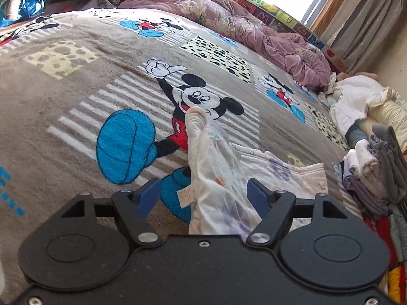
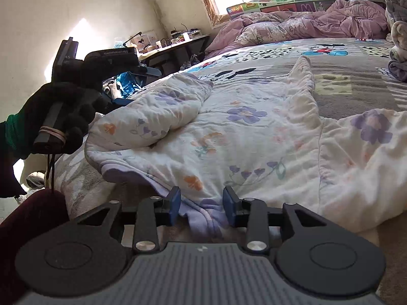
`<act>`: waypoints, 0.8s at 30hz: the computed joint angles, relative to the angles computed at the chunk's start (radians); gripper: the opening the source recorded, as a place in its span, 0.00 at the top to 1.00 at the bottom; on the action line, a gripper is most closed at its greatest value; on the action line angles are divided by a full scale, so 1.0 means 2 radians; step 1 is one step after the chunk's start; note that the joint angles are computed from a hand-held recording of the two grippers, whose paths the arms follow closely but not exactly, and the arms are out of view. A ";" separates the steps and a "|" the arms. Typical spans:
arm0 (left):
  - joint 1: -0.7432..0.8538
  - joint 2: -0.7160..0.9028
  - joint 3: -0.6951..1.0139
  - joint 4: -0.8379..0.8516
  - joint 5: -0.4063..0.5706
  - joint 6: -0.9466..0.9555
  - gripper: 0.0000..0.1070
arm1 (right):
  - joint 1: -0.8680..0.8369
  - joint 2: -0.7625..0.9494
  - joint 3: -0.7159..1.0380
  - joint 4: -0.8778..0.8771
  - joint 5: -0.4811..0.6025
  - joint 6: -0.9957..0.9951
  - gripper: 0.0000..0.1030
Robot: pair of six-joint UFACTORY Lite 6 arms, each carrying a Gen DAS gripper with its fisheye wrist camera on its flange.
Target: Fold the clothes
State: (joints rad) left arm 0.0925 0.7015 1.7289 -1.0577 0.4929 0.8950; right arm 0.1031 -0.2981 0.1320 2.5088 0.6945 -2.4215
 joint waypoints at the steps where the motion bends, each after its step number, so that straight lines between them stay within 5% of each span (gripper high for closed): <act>1: -0.006 0.019 0.027 0.041 -0.001 -0.031 0.40 | -0.007 0.007 0.004 -0.012 0.005 0.007 0.61; 2: -0.013 0.038 0.056 0.084 0.000 -0.065 0.44 | -0.013 0.013 0.007 -0.023 0.011 0.014 0.61; 4: -0.017 0.040 0.065 0.128 -0.004 -0.097 0.88 | -0.027 0.032 0.015 -0.044 0.026 0.024 0.60; 9: -0.008 -0.032 -0.027 0.070 -0.036 -0.009 0.94 | -0.049 0.059 0.023 -0.072 0.057 0.042 0.59; 18: 0.114 -0.190 -0.216 -0.282 -0.025 0.320 0.94 | -0.064 0.073 0.018 -0.075 0.087 0.042 0.57; 24: 0.211 -0.235 -0.307 -0.387 -0.003 0.375 0.94 | -0.074 0.085 0.012 -0.074 0.112 0.043 0.57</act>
State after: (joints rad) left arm 0.5141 0.2315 1.1156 -1.8311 0.4870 1.6441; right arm -0.0456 -0.1286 0.1569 2.3600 0.9186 -2.3360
